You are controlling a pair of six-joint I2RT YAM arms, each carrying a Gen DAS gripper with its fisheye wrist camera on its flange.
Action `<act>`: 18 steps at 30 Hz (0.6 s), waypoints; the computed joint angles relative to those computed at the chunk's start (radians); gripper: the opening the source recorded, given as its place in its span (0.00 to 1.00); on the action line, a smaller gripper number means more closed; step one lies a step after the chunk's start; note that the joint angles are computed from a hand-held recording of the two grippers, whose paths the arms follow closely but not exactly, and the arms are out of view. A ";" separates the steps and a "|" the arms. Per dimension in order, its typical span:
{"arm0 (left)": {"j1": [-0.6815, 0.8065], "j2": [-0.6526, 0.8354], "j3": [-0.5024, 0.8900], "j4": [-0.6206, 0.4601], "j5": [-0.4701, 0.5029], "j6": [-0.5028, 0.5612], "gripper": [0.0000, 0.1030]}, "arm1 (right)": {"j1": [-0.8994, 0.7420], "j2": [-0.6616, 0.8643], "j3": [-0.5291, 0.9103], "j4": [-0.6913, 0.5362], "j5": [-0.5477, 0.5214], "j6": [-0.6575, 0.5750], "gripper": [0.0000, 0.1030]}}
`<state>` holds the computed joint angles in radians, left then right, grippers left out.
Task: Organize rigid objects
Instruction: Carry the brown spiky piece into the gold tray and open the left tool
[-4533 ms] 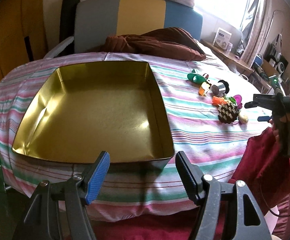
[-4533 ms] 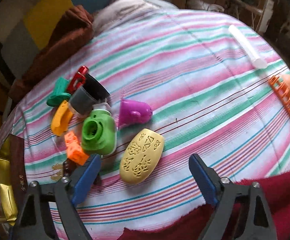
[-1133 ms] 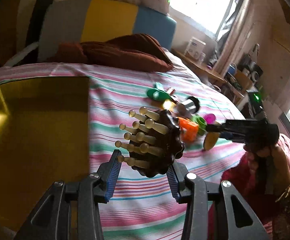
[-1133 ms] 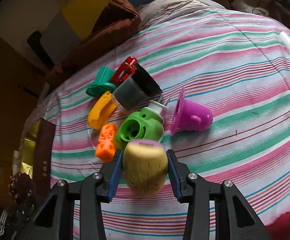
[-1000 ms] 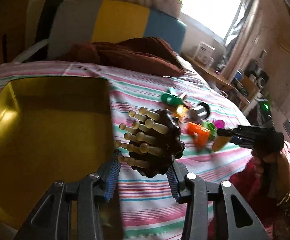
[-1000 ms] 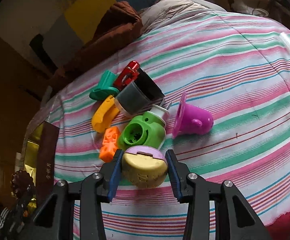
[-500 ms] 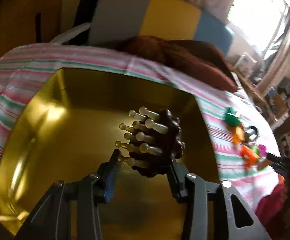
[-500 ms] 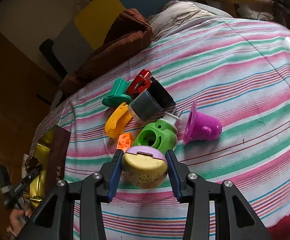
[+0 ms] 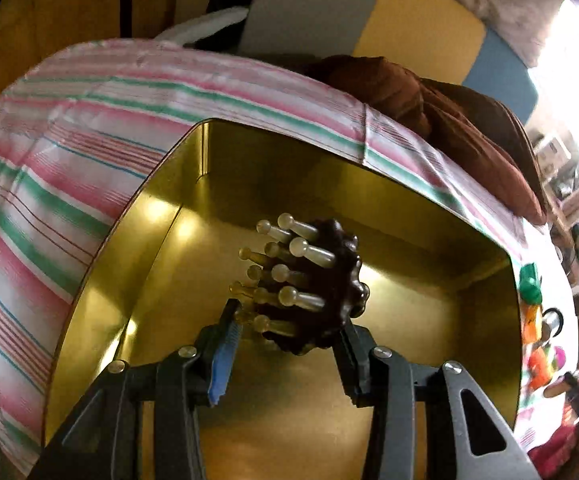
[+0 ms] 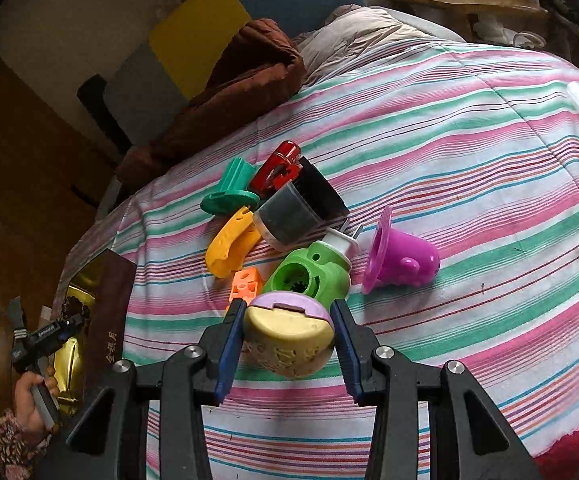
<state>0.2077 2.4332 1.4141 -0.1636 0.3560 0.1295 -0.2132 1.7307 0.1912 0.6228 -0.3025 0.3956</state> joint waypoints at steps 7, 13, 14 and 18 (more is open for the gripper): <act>0.008 -0.021 0.008 0.023 -0.036 -0.033 0.43 | -0.001 0.004 0.005 -0.006 0.000 -0.002 0.42; 0.030 -0.131 -0.163 0.187 -0.020 -0.087 0.44 | -0.005 0.007 0.006 -0.004 0.000 -0.008 0.42; 0.035 -0.155 -0.205 0.219 -0.005 -0.089 0.44 | -0.007 0.008 0.007 -0.004 -0.003 -0.009 0.42; 0.039 -0.252 -0.382 0.360 0.021 -0.067 0.44 | -0.005 0.001 0.004 -0.006 0.001 -0.011 0.42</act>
<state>0.2469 2.1814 1.0325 0.1961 0.3775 0.0627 -0.2179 1.7321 0.1955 0.6164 -0.3017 0.3842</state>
